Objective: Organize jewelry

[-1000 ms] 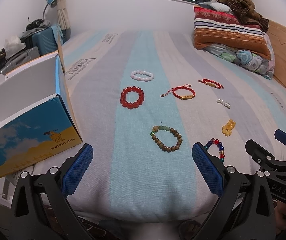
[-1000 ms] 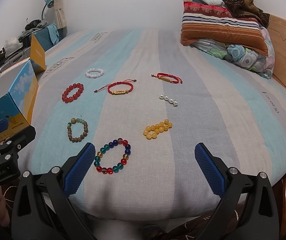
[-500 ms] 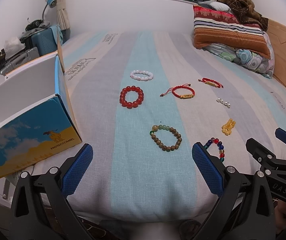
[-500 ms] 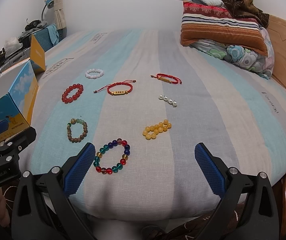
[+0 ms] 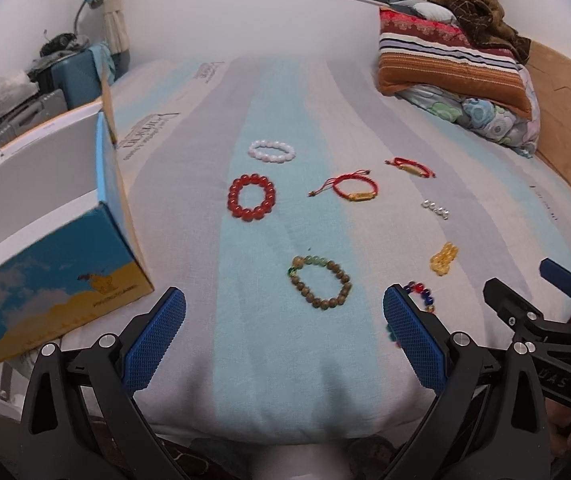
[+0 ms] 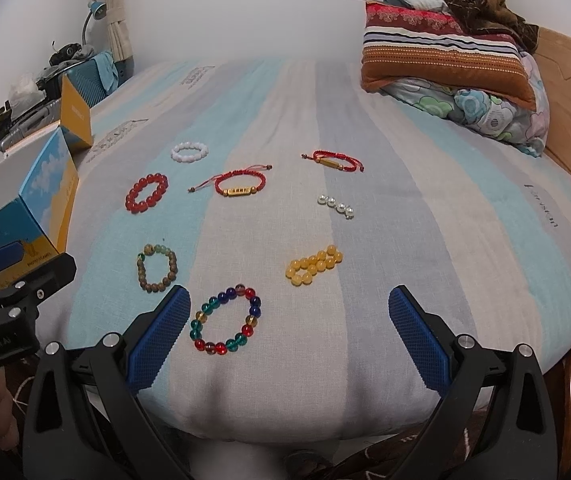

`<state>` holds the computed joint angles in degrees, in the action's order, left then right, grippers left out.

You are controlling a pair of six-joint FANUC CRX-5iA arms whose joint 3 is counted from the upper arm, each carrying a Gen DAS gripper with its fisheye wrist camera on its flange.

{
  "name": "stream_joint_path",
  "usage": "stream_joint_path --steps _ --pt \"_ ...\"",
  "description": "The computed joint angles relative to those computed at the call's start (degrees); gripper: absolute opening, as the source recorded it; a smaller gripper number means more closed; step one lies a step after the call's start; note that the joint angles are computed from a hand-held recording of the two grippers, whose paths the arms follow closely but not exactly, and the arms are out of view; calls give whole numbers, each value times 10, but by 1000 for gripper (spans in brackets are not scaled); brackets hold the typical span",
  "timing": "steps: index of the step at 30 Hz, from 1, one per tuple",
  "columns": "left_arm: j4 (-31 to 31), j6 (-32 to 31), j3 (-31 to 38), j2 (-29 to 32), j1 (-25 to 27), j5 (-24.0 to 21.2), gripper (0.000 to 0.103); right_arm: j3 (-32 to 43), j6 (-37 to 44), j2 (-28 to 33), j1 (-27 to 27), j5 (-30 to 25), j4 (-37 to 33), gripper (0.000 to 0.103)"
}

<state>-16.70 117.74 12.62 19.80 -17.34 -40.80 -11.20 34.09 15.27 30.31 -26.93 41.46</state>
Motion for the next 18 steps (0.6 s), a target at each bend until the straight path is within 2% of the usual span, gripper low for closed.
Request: stream_joint_path --steps 5,13,18 --pt "-3 -2 19 0 -1 -7 97 21 22 -2 -4 -14 -20 96" --pt "5 -28 79 24 1 -43 97 75 61 15 -11 -44 -48 96" --pt "2 -25 129 43 6 -64 97 143 127 40 -19 -77 -108 96"
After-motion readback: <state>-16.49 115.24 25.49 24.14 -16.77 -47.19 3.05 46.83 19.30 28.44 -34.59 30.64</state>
